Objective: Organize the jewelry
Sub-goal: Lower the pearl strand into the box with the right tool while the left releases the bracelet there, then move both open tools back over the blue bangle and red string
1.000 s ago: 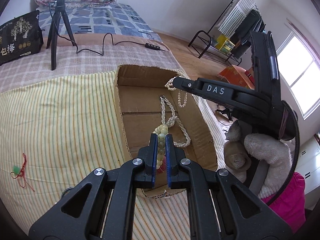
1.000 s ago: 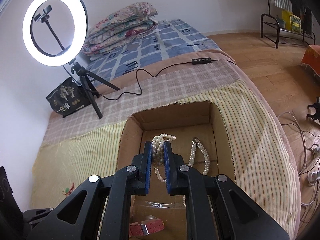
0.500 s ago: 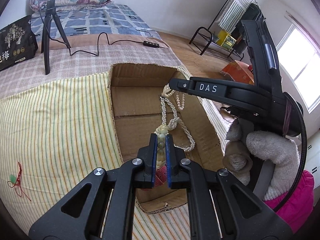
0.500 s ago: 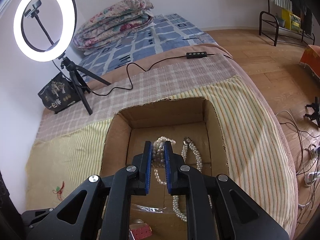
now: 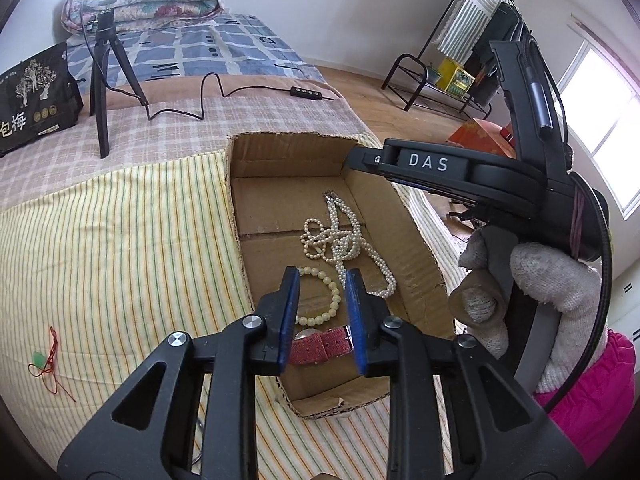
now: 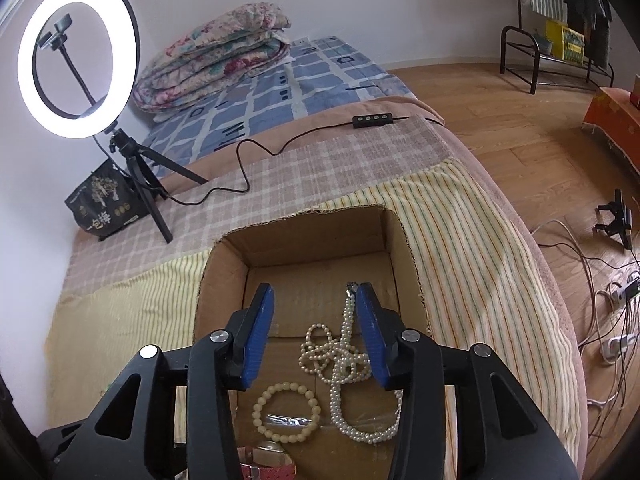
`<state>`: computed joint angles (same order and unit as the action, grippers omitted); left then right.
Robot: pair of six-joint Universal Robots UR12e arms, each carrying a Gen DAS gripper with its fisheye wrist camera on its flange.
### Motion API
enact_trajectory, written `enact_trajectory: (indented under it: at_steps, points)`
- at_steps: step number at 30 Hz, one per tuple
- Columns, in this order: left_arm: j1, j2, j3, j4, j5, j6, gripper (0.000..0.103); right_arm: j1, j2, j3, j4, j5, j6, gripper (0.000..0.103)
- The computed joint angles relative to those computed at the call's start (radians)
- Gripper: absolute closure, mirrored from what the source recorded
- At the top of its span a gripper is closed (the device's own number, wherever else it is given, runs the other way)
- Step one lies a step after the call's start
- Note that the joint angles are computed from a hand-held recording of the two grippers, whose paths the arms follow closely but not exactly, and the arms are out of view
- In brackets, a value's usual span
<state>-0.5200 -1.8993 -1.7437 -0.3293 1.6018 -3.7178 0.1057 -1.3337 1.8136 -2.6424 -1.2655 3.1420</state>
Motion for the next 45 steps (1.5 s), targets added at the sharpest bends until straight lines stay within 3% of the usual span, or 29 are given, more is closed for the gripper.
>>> enact_trajectory:
  at_steps: [9,25,28,31,45]
  points:
    - [0.007,0.054,-0.050,0.001,0.041,0.015,0.080,0.003,-0.038,0.032,-0.046,-0.008,0.008,0.062]
    - [0.063,0.212,-0.205,0.013,0.124,0.030,0.080,0.030,-0.134,0.125,-0.095,0.071,-0.128,0.062]
    - [0.077,0.239,-0.234,0.008,0.129,0.030,0.080,0.044,-0.153,0.149,-0.117,0.082,-0.180,0.061]
    - [0.093,0.269,-0.264,0.007,0.125,0.027,0.080,0.062,-0.170,0.167,-0.121,0.091,-0.239,0.050]
    - [0.160,0.341,-0.353,-0.048,0.101,0.015,0.080,0.126,-0.212,0.224,-0.038,0.143,-0.461,0.050]
